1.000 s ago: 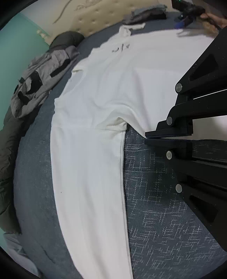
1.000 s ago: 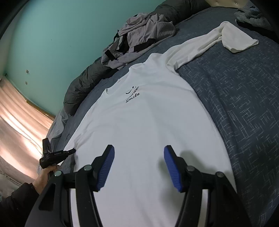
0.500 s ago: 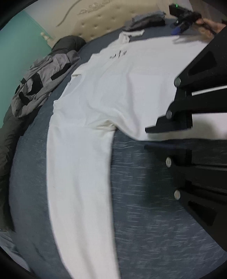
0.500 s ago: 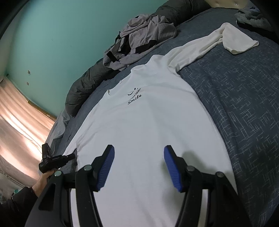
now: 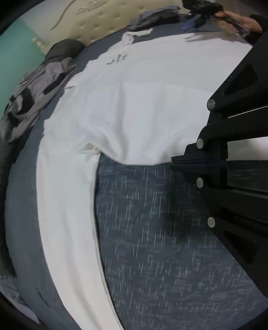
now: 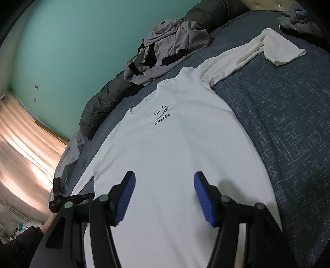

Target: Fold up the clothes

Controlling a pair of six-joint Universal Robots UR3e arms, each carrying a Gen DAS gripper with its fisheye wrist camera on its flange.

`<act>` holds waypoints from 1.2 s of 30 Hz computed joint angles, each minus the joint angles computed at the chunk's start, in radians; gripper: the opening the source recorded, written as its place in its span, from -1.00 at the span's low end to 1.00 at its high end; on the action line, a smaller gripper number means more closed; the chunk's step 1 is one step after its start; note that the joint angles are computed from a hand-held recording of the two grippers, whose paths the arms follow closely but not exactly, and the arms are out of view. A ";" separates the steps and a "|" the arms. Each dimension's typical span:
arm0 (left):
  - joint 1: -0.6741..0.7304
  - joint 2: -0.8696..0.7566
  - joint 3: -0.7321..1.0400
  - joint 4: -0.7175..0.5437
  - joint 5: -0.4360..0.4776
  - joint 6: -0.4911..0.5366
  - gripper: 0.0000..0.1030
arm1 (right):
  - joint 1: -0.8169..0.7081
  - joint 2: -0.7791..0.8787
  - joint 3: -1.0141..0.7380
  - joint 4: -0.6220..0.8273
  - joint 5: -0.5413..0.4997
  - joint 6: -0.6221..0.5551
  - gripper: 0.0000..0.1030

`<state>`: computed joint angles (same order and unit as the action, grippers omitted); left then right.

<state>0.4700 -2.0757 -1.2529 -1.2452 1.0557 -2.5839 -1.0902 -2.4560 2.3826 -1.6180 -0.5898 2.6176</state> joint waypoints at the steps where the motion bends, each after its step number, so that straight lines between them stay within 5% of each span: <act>1: 0.004 0.003 0.001 -0.001 0.001 -0.002 -1.00 | 0.001 0.000 -0.001 0.002 0.001 -0.001 0.17; 7: 0.013 -0.002 0.008 -0.052 -0.035 -0.003 -0.98 | -0.003 0.002 -0.005 0.017 0.006 -0.015 0.17; 11: -0.014 -0.005 -0.004 -0.058 -0.005 -0.003 -0.57 | -0.015 -0.004 -0.010 0.045 0.010 -0.030 0.17; 15: -0.025 0.009 -0.036 -0.038 -0.007 0.010 -0.60 | -0.011 0.000 -0.010 0.042 0.010 -0.027 0.17; 17: -0.026 0.010 -0.037 -0.040 0.003 0.005 -0.95 | -0.009 -0.001 -0.010 0.042 0.010 -0.026 0.17; 36: 0.008 0.092 -0.088 0.023 0.055 -0.040 -0.92 | -0.025 0.002 -0.002 0.054 0.008 -0.034 0.17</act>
<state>0.4776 -1.9832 -1.3404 -1.2217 1.1106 -2.6234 -1.1154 -2.4545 2.3804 -1.5642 -0.5817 2.5836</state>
